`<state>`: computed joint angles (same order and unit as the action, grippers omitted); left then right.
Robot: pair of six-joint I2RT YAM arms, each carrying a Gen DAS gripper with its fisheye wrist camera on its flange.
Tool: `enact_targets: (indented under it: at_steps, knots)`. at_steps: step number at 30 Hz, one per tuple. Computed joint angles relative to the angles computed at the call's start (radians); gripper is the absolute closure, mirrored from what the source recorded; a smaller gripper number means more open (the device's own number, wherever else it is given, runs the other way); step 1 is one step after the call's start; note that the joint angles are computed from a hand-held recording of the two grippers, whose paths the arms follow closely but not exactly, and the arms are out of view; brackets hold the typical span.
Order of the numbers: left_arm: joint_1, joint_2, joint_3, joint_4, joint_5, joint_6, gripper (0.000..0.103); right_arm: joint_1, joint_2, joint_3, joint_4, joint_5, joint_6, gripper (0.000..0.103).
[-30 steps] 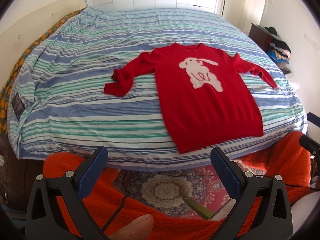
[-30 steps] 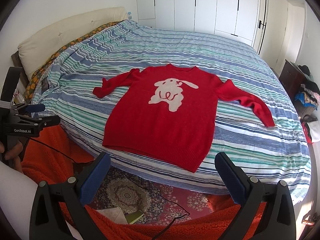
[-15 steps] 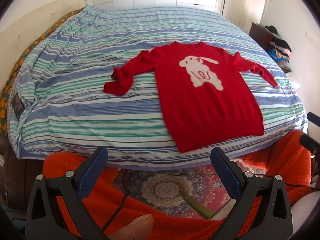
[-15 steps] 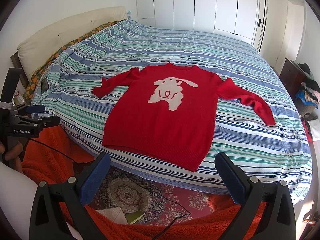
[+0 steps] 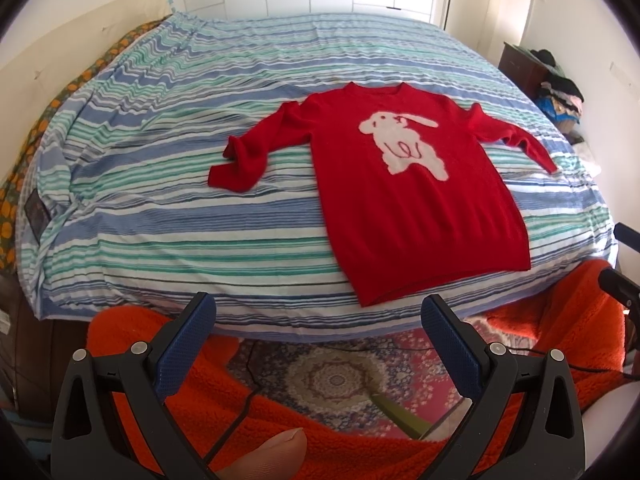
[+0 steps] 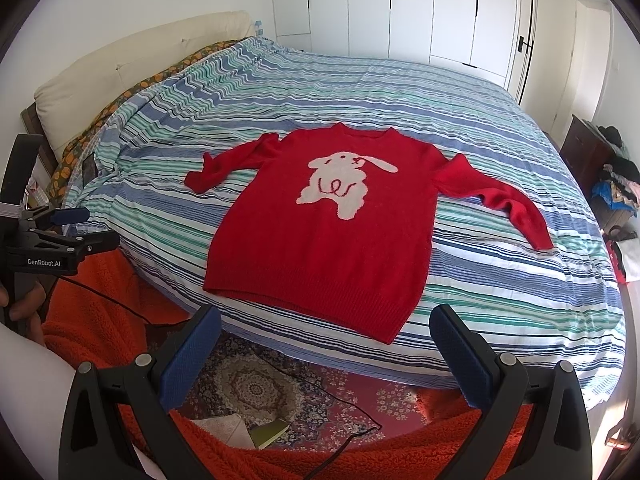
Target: Fold small clothes
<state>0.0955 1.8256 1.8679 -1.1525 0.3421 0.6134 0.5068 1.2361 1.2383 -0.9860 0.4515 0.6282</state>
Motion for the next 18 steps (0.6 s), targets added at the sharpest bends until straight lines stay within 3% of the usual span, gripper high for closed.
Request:
enact_targets:
  at_steps: [14,18]
  knots:
    - [0.002,-0.017,-0.03,0.073,-0.003,-0.022,0.001,0.003,0.004,-0.005,0.016,0.0,-0.009,0.0]
    - [-0.011,0.013,0.011,0.054,-0.018,-0.034,0.001,-0.1,-0.074,-0.076,0.078,-0.054,-0.025,0.0]
